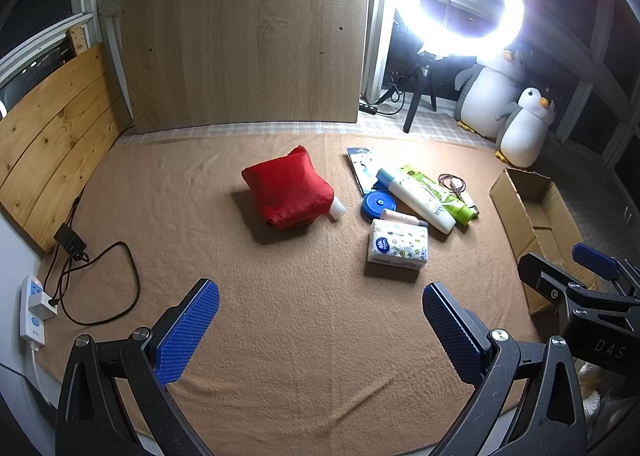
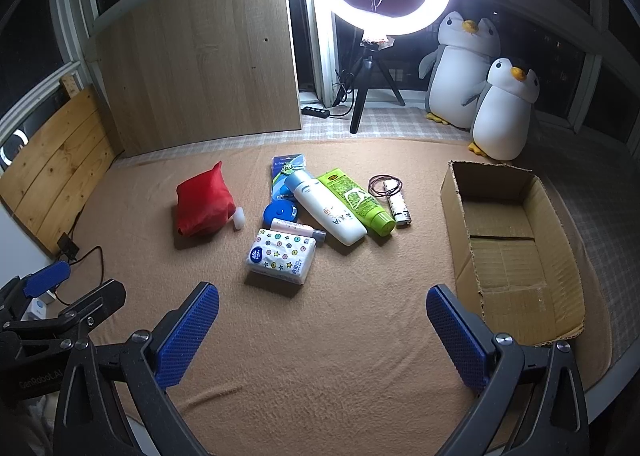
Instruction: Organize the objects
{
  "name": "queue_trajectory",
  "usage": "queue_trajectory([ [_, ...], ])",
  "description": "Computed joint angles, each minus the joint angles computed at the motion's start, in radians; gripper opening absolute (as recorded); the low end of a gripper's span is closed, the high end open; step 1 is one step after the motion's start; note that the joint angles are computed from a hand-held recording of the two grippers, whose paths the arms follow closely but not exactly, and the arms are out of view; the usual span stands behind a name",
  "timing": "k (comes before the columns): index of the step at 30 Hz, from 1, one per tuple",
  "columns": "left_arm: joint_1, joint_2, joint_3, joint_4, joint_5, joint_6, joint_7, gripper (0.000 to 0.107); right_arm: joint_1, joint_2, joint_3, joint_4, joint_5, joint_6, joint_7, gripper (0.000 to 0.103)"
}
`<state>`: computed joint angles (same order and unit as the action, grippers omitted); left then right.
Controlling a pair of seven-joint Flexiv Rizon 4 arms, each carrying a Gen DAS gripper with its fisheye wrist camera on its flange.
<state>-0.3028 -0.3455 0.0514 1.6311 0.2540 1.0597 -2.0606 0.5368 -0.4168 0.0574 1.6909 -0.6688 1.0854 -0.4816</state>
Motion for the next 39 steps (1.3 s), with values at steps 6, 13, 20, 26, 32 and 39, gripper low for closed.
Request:
queue_trajectory([
  [6, -0.001, 0.004, -0.002, 0.002, 0.001, -0.003, -0.001, 0.103, 0.001, 0.000, 0.000, 0.001, 0.001, -0.002, 0.002, 0.103],
  [13, -0.003, 0.003, -0.001, 0.002, 0.006, -0.001, -0.007, 0.103, -0.001, 0.003, 0.004, 0.006, 0.008, 0.000, 0.001, 0.103],
  [20, -0.005, 0.003, -0.001, 0.002, 0.009, -0.001, -0.011, 0.103, 0.000, 0.002, 0.004, 0.004, 0.011, -0.001, 0.000, 0.103],
  [26, -0.005, 0.003, -0.001, 0.007, 0.010, 0.002, -0.011, 0.103, 0.000, 0.002, 0.004, 0.005, 0.011, -0.002, 0.000, 0.103],
  [32, -0.001, -0.006, -0.004, 0.006, 0.002, 0.006, 0.001, 0.103, -0.004, -0.002, 0.007, 0.003, 0.023, -0.006, -0.003, 0.103],
  [39, 0.000, -0.027, -0.004, -0.013, -0.010, 0.000, 0.020, 0.103, -0.010, -0.011, 0.009, -0.008, 0.047, -0.012, -0.018, 0.103],
])
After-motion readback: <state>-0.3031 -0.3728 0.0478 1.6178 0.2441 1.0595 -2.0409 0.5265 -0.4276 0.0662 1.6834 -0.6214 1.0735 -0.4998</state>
